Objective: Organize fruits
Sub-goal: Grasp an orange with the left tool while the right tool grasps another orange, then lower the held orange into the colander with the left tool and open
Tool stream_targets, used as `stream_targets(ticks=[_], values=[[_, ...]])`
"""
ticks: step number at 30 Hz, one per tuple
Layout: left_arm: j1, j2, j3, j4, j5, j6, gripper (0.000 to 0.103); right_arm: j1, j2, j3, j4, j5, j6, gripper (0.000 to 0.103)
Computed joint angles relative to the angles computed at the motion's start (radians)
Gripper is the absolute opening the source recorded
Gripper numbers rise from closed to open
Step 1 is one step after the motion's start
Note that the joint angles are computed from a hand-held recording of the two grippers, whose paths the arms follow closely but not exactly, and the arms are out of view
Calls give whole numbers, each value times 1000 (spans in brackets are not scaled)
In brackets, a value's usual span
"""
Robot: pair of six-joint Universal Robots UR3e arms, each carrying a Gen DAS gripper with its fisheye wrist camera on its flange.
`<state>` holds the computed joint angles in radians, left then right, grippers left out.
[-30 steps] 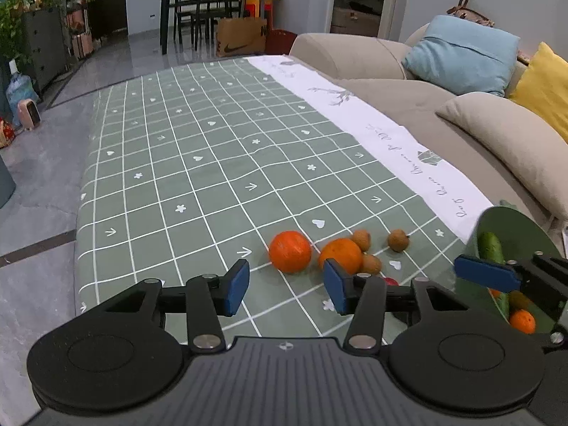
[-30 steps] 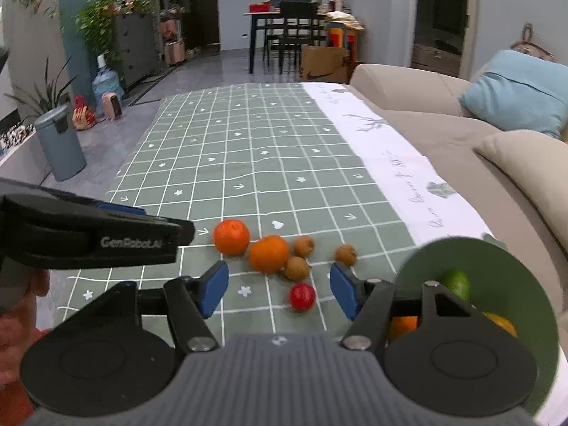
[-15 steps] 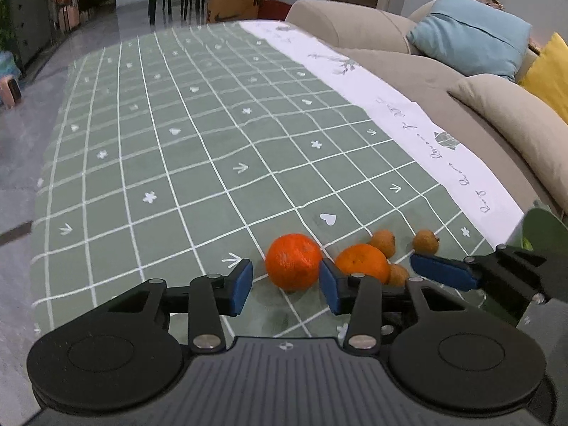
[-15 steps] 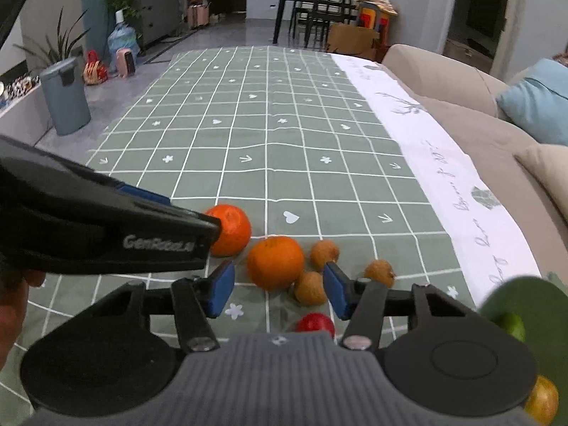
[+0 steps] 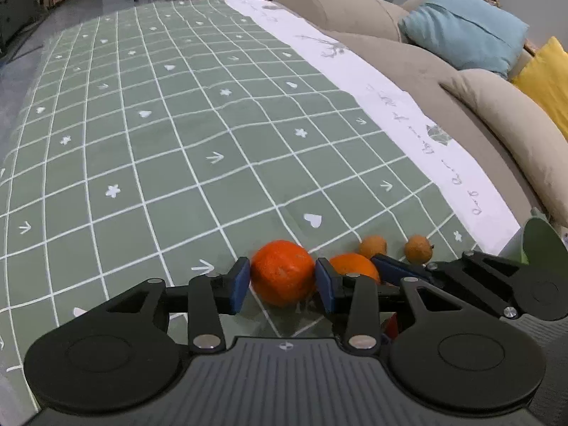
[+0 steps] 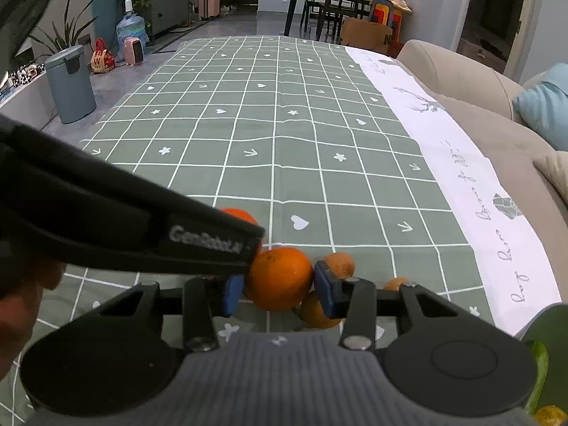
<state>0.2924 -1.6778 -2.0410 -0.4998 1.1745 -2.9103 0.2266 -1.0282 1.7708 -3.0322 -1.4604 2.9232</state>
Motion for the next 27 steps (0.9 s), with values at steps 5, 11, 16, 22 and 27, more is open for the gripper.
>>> stream_targets(ticks=[5,11,16,22,27], values=[[20,24,-18,-8,-20,3,43,12,-5,-4,7,-9,-17,38],[64,188,-82,-66,-38,-2,43,18,-115,71,22,-7,1,38],[100,361,-103,-203,-75,16,43,2,-290,199,51,12,46,38],[97,544,-104,-365,-107,44,43,-59,-549,367,131,58,63,38],[34,629,-103,-435,-112,41,43,-155,-804,503,245,91,39,38]])
